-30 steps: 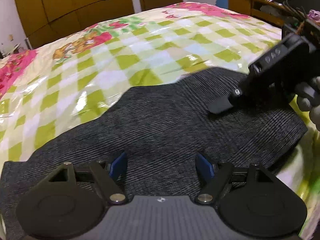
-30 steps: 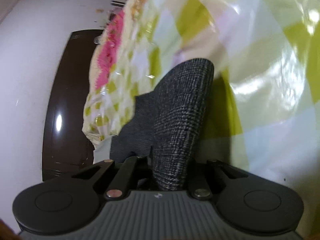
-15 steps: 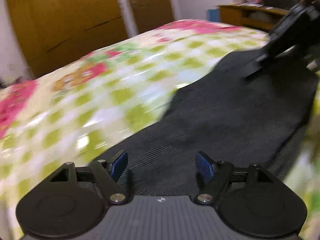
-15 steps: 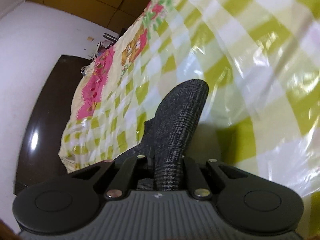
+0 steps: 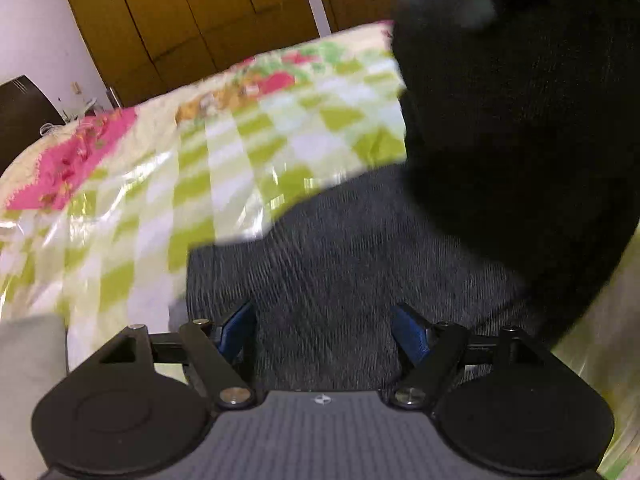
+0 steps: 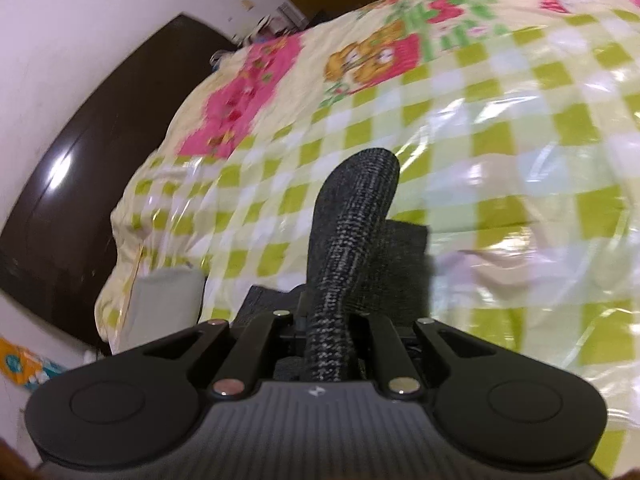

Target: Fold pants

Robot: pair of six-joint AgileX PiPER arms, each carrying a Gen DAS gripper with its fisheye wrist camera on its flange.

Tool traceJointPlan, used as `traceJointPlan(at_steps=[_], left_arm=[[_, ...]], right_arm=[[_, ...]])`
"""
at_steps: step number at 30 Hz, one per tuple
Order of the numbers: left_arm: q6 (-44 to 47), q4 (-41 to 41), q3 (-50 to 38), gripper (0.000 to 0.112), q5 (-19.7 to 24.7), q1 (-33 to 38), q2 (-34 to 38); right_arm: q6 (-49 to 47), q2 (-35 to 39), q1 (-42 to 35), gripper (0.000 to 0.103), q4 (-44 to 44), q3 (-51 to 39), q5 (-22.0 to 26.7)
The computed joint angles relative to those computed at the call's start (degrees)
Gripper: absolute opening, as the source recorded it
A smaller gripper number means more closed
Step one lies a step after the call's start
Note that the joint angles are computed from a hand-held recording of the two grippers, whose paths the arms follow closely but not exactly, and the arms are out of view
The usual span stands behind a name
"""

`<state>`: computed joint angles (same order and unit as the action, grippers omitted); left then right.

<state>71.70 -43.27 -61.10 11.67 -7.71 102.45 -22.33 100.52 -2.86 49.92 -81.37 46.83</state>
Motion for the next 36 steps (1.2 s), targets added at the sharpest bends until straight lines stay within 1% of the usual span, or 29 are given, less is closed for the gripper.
traceJointPlan(at_steps=[2,3,4,6,7,8,9,10,11,12,13,14,17,20,27,33,36], left_arm=[[4.63,-4.72,0.68,0.087,0.64,0.69,-0.70],[6.50,-7.20,0.24,0.087,2.02,1.53,-0.69],[10.19,-11.32,0.41,0.087,3.22,2.64,-1.06],[15.75,-17.18,1.64,0.087,3.71,4.59,-2.53],[16.66,-18.49,1.75,0.087,3.79,5.59,-2.72],[15.77,-18.64,1.54,0.087,4.19,6.88,-2.51],[12.75,-16.86,0.92,0.087,5.21,8.23,-2.00],[7.53,-13.12,-0.49,0.086,6.24,9.05,-0.63],[3.75,-10.34,-1.47,0.086,8.09,9.90,0.24],[1.98,-9.59,-2.94,0.086,11.57,11.07,1.52],[1.68,-9.69,-3.88,0.086,13.86,11.72,2.24],[1.25,-9.21,-4.39,0.086,14.72,11.81,2.61],[0.48,-8.69,-4.99,0.084,15.86,11.97,3.53],[0.94,-9.90,-5.42,0.084,17.95,13.01,3.97],[3.01,-11.06,-4.95,0.083,18.77,13.44,3.63],[2.99,-11.13,-4.63,0.083,19.36,13.64,3.34],[2.81,-10.86,-4.72,0.083,19.66,13.74,3.31]], right_arm=[[1.44,1.27,2.77,0.010,-0.62,-1.34,-0.53],[2.17,1.80,3.87,0.010,-0.91,-1.77,-0.92],[3.39,2.76,5.19,0.010,-1.59,-2.73,-1.44],[5.70,4.82,7.25,0.010,-2.89,-4.80,-1.60],[7.08,5.71,8.16,0.010,-4.19,-6.05,-1.52],[8.42,6.39,9.04,0.010,-5.83,-7.14,-1.38],[9.72,7.24,9.93,0.010,-7.71,-8.52,-1.03],[10.71,7.59,10.47,0.010,-8.92,-9.28,-0.72],[11.89,8.27,11.03,0.010,-10.14,-10.40,-0.42],[12.71,8.61,11.39,0.010,-10.99,-11.07,-0.37],[13.74,9.10,11.94,0.010,-12.11,-11.98,-0.41],[14.53,9.40,12.43,0.010,-13.16,-12.72,-0.43],[16.86,10.76,15.29,0.010,-18.42,-16.00,-0.26],[16.62,12.32,17.89,0.010,-21.25,-18.71,0.58],[16.38,17.29,25.10,0.010,-31.52,-25.02,2.37],[15.98,20.31,27.06,0.010,-34.46,-27.14,1.26],[18.40,22.12,27.06,0.010,-34.48,-28.79,1.70]])
